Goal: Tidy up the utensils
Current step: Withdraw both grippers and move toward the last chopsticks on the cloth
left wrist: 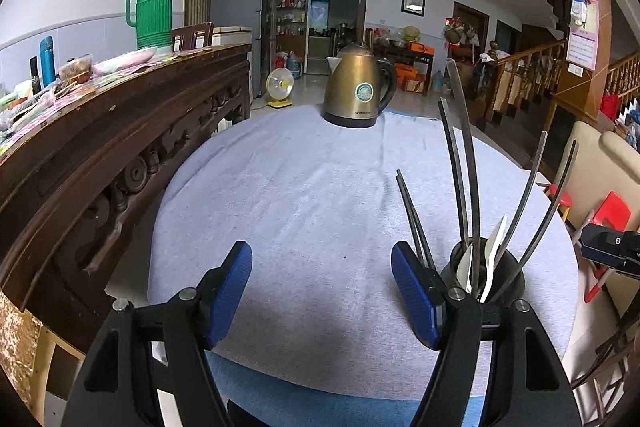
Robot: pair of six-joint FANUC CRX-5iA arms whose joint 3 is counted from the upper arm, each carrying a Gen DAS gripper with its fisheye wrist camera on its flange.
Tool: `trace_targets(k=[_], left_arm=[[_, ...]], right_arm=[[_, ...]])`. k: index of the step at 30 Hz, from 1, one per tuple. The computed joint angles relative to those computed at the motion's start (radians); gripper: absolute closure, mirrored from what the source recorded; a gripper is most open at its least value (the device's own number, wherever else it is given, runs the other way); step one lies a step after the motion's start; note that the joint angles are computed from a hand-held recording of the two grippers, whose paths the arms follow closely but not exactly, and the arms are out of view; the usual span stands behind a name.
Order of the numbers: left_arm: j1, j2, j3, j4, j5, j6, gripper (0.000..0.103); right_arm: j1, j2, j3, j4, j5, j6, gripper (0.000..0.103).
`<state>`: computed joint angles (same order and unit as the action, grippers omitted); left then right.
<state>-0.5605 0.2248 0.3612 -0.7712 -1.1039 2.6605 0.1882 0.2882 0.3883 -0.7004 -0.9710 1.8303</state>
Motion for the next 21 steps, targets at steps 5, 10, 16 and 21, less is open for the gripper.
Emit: trace_targets(k=[5,10,16,21], left_arm=[[0.01,0.001,-0.002,0.008,0.005,-0.009,0.03],[0.035,-0.004,-0.013,0.035,0.003,0.001,0.03],[0.06,-0.01,-0.026,0.061,0.006,0.009,0.03],[0.075,-0.01,-0.027,0.076,0.009,0.004,0.03]], right_arm=[[0.003,0.001,-0.005,0.012,0.01,-0.002,0.042],[-0.007,0.016,0.006,0.028,0.018,-0.041,0.042],[-0.014,0.034,0.02,0.045,0.014,-0.083,0.042],[-0.017,0.041,0.03,0.046,0.013,-0.097,0.042]])
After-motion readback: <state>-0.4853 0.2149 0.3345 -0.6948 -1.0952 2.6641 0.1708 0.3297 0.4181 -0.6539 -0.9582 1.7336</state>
